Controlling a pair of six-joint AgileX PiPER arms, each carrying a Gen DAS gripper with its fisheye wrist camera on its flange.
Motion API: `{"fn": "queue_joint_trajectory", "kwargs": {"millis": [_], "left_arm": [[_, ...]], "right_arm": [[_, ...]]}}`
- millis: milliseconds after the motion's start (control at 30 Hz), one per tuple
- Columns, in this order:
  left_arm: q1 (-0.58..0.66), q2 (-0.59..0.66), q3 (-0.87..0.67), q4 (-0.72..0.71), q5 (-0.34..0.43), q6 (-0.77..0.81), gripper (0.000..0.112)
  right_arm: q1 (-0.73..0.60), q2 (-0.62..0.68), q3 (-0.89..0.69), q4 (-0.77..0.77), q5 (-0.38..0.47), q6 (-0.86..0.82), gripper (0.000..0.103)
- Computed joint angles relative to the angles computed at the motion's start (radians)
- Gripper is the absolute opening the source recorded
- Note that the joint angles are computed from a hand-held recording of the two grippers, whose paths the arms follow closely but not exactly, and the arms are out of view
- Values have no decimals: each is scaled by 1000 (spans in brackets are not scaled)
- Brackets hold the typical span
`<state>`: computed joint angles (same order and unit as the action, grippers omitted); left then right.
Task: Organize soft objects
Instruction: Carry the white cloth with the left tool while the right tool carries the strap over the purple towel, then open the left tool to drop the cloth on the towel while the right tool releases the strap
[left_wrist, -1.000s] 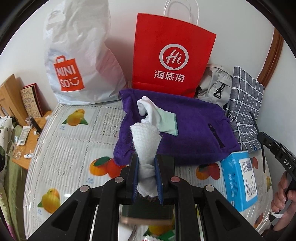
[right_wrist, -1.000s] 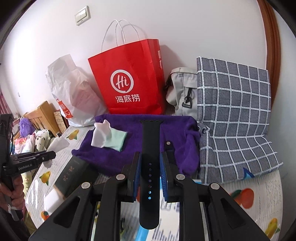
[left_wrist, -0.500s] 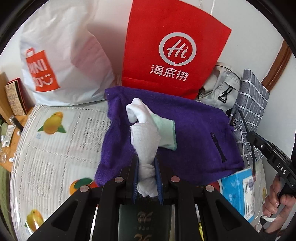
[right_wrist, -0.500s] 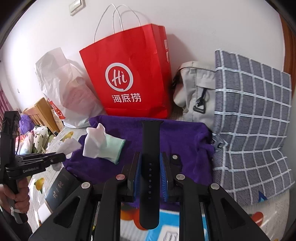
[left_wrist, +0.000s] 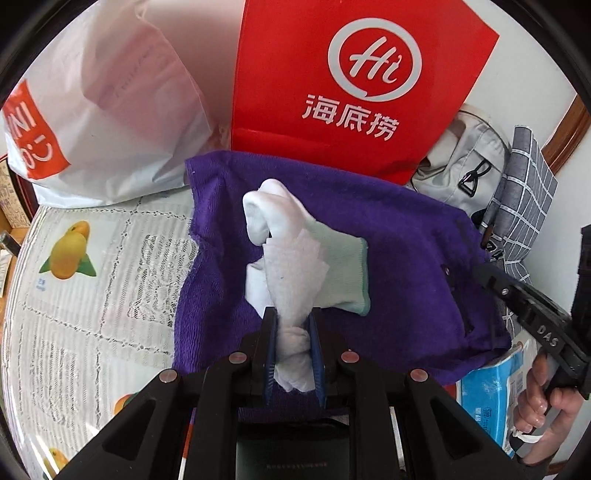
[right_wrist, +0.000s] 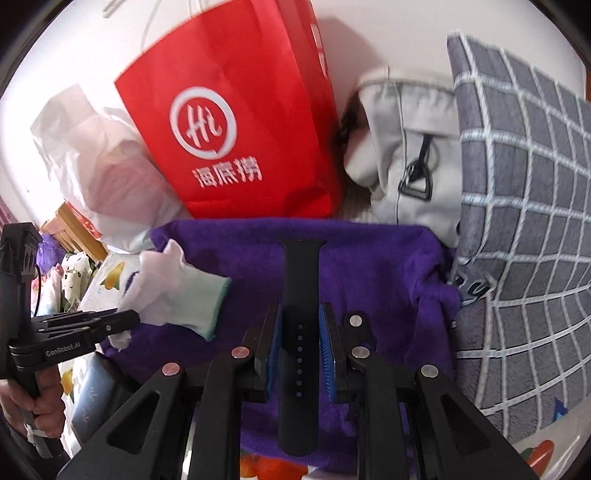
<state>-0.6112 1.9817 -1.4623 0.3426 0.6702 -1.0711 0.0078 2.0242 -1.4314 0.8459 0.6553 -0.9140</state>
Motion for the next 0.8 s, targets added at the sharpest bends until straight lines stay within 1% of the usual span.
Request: {"fn": "queue_joint_trajectory", "kwargs": {"millis": [100,233,367,633,700,800], "left_arm": [[10,6,7,-11,-18,9,17],[17,6,32,-35,-52,25,17],[22,12,33,-62,-58,49,17],[29,18,32,-80,-68,62,18],[34,21,30,-96,-70,76,18],[41,17,33,-131,-81,103,23]], "right_arm": [[6,38,-33,-38,19,33,20],[-4,83,-88,-63,85,84,20],[-10,109,-119,-76,115,119,20],[4,127,-144,-117,140,137,21],[11,128,-144,-129,133,148,21],[15,130,-148,-131,134,142,21]]}}
